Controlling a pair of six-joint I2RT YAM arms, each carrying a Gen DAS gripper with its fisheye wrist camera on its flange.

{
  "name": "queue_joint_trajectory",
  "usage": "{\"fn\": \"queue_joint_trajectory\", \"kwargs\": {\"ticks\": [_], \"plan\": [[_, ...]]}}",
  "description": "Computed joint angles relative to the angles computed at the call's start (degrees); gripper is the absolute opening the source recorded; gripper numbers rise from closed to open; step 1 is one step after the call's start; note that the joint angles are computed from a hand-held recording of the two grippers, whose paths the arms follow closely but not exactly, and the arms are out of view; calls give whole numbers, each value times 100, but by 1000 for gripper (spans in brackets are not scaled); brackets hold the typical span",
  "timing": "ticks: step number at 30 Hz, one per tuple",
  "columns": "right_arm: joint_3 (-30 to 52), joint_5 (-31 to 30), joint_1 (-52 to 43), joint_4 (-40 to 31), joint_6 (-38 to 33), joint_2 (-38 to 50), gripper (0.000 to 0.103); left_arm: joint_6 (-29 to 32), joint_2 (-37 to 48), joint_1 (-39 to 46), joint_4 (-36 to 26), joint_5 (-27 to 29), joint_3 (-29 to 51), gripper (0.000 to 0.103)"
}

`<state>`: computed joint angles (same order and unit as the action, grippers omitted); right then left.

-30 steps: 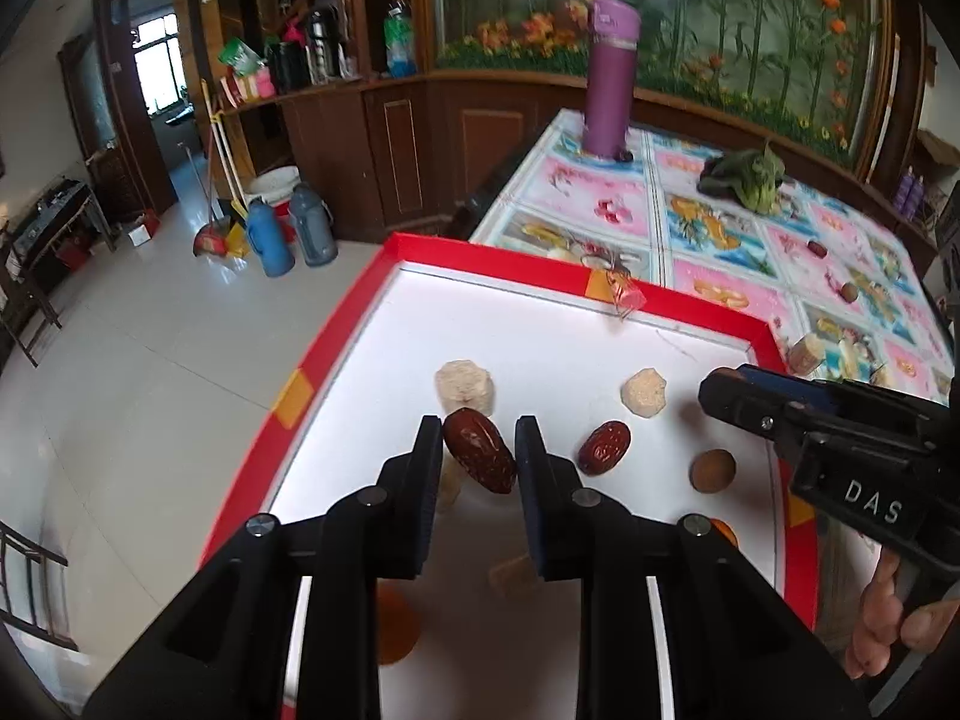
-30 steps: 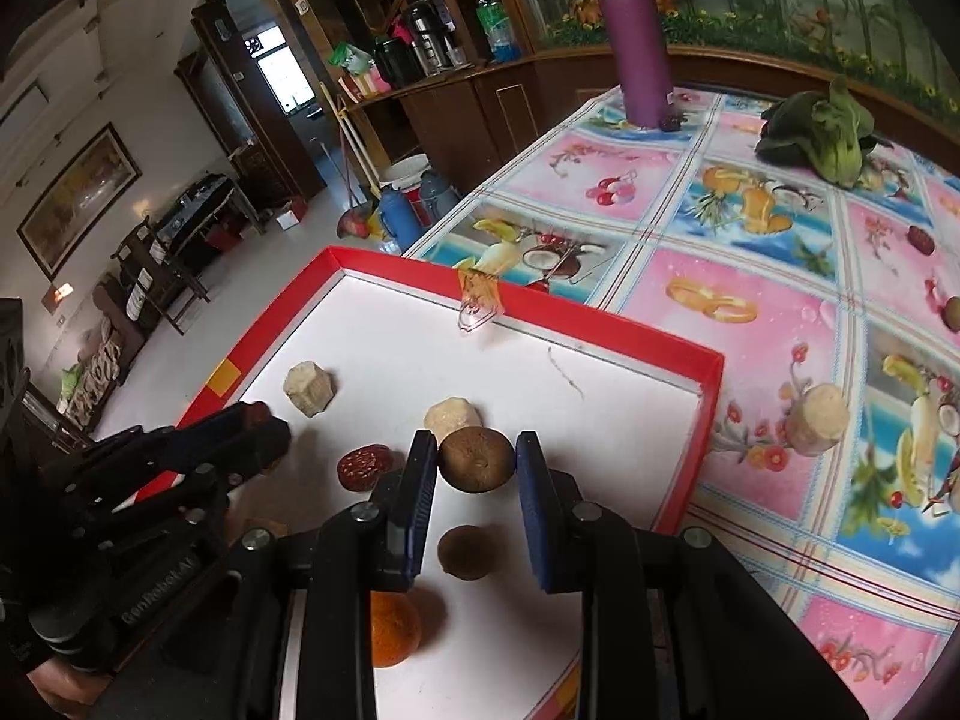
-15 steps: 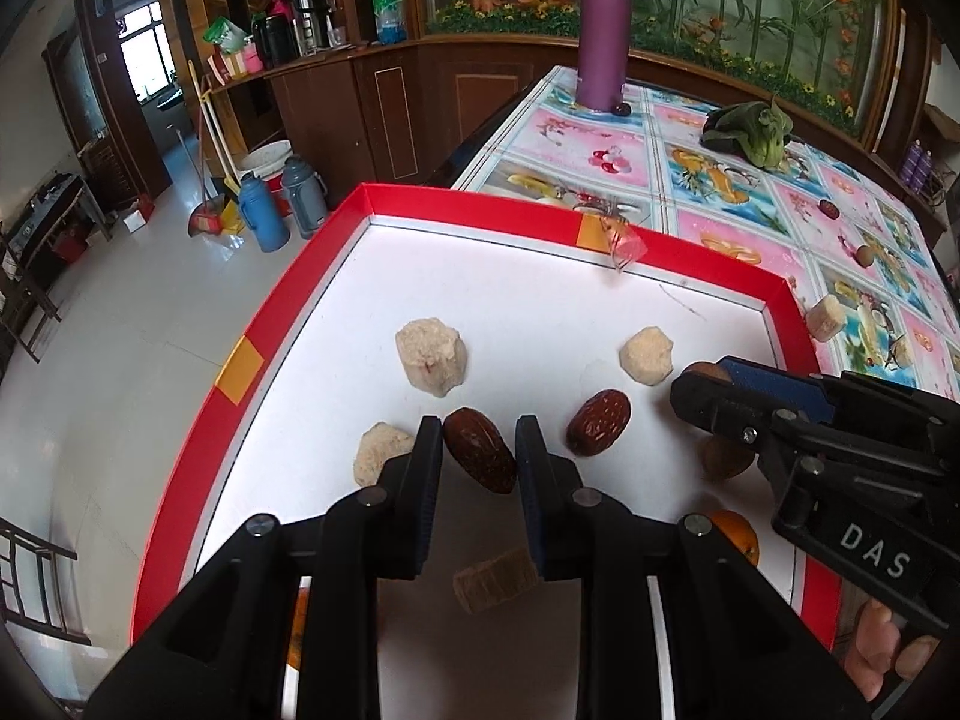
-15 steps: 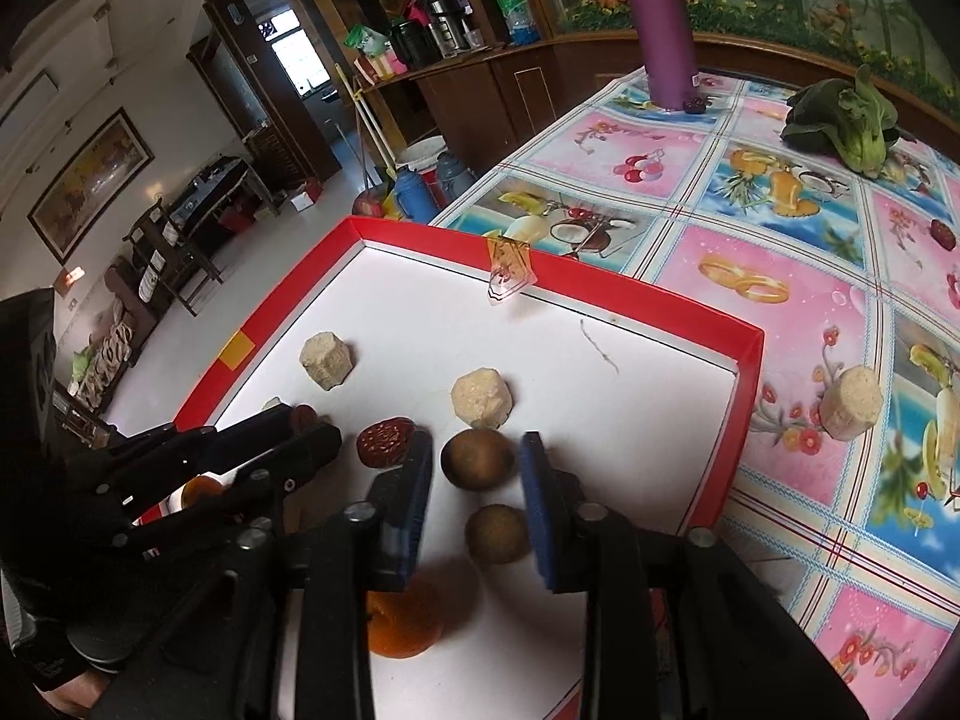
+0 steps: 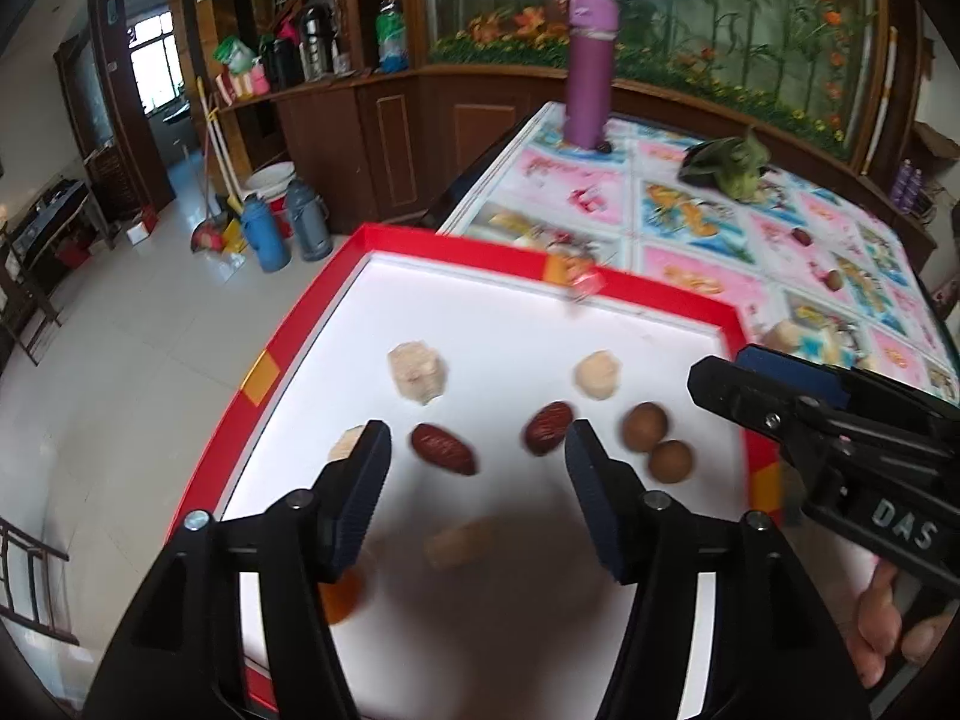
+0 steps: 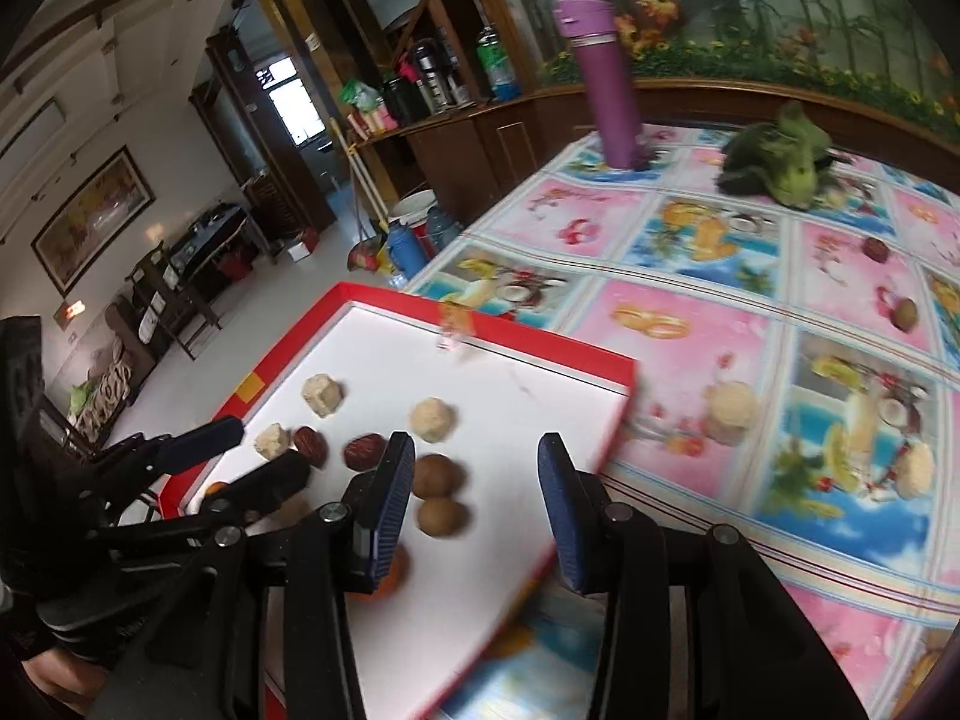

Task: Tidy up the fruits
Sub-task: 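Withdraw both grippers from the tray toward the remaining fruits, then grasp a beige textured round cake with the right gripper while the left grasps a beige piece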

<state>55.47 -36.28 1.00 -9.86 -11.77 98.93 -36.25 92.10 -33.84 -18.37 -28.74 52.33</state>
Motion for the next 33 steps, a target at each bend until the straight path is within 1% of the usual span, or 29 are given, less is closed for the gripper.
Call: {"fn": "queue_joint_trajectory", "kwargs": {"ticks": [4, 10, 13, 15, 17, 22, 24, 28, 30, 31, 32, 33], "plan": [[34, -137, -545, -145, -220, 65, 42, 13, 6, -249, -97, -80, 167, 65], [192, -256, -1622, -255, -620, 248, 43, 154, 296, -479, -243, -28, 594, 66], [498, -260, -2064, -312, -564, 572, 43, 301, 474, -594, -294, -95, 881, 66], [655, -173, -2259, -202, -511, 742, 43, 415, 683, -658, -334, -96, 1202, 66], [884, -77, -2348, -215, -446, 968, 45, 496, 875, -690, -366, -61, 1472, 66], [1298, 35, -2363, -368, -442, 1404, 45, 816, 1673, -730, -621, 127, 2499, 66], [1348, 248, -2262, -355, -493, 1457, 45, 958, 2020, -744, -797, 266, 2964, 66], [1498, 450, -2127, -379, -559, 1595, 45, 1159, 2335, -835, -946, 344, 3365, 66], [1584, 701, -2013, -396, -536, 1695, 45, 1200, 2437, -840, -939, 411, 3469, 66], [1600, 788, -1978, -401, -550, 1723, 44, 1201, 2456, -838, -938, 441, 3491, 66], [1485, 864, -1953, -238, -578, 1653, 41, 1212, 2514, -819, -947, 499, 3556, 66], [1466, 936, -1930, -203, -617, 1647, 31, 1230, 2576, -805, -960, 526, 3628, 66]]}}
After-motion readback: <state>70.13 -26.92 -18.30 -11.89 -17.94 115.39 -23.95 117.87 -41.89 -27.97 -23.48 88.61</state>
